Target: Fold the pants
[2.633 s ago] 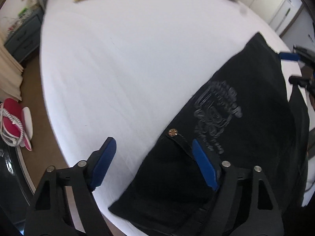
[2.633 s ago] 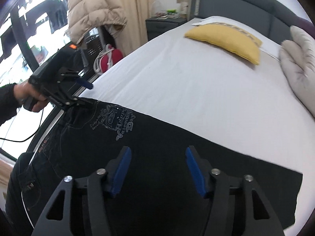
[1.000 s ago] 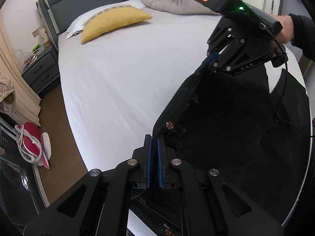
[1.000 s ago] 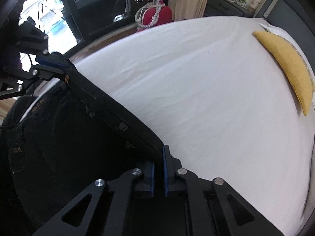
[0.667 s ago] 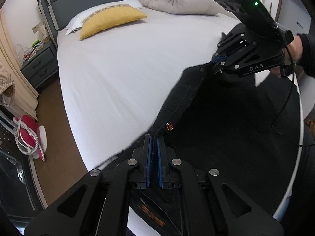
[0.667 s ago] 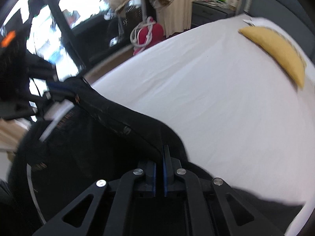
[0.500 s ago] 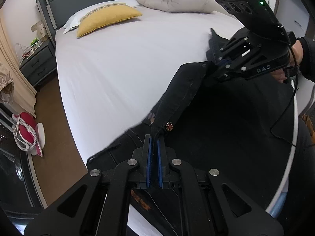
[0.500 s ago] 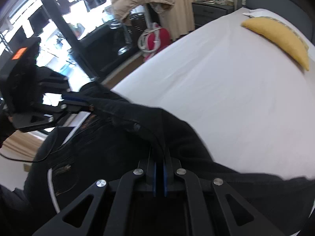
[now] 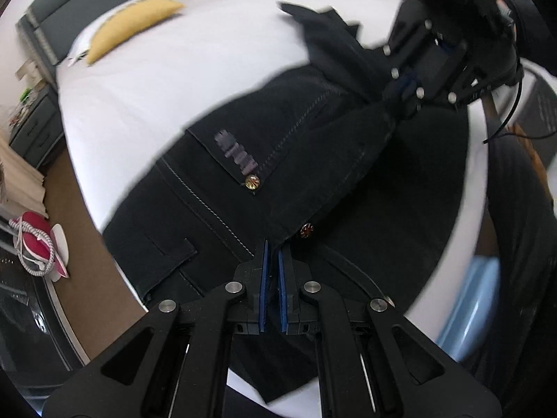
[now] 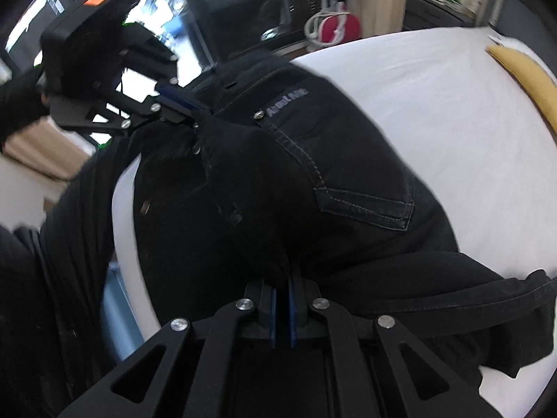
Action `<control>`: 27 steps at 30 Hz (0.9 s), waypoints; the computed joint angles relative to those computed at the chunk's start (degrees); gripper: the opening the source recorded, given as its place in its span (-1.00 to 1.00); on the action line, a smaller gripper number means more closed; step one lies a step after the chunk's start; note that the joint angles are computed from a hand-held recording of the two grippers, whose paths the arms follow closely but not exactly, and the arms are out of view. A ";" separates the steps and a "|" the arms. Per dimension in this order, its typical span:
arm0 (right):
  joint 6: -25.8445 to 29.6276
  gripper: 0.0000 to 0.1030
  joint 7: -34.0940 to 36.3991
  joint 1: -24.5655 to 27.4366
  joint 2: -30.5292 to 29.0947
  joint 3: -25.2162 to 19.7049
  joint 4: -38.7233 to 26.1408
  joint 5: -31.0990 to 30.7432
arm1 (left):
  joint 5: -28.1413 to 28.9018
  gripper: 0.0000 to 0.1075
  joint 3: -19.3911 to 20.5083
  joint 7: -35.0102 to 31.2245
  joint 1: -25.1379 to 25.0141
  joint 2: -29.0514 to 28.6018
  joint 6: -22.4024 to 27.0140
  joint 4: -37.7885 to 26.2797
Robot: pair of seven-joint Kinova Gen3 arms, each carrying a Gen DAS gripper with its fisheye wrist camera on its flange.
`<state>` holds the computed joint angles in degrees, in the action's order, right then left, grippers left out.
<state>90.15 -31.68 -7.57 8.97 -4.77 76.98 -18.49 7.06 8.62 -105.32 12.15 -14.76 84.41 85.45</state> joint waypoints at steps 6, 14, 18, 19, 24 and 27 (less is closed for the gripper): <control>-8.24 -0.87 0.62 -3.85 -9.17 -1.27 11.90 5.73 | -0.52 -0.92 3.70 2.81 2.26 -2.85 1.67 2.82; -17.92 -0.87 -1.88 -7.96 -19.41 -2.46 22.47 10.59 | -0.87 -0.92 4.34 1.73 3.76 -2.93 3.54 1.26; -19.83 -0.87 -0.27 -9.00 -24.01 -2.29 26.09 13.36 | -1.75 -0.92 4.75 0.82 4.32 -2.66 4.09 1.26; -20.57 -0.87 -0.60 -9.37 -24.80 -2.78 27.08 14.21 | -1.56 -0.92 4.86 0.89 4.43 -2.72 4.16 1.41; -21.99 -0.87 -2.40 -10.46 -26.91 -2.37 30.07 14.61 | -0.52 -0.92 3.79 -0.53 4.64 -3.57 5.28 1.20; -21.47 -0.87 -2.06 -10.64 -26.60 -1.50 29.06 14.69 | -0.12 -0.92 3.15 -1.42 4.38 -3.77 5.36 1.27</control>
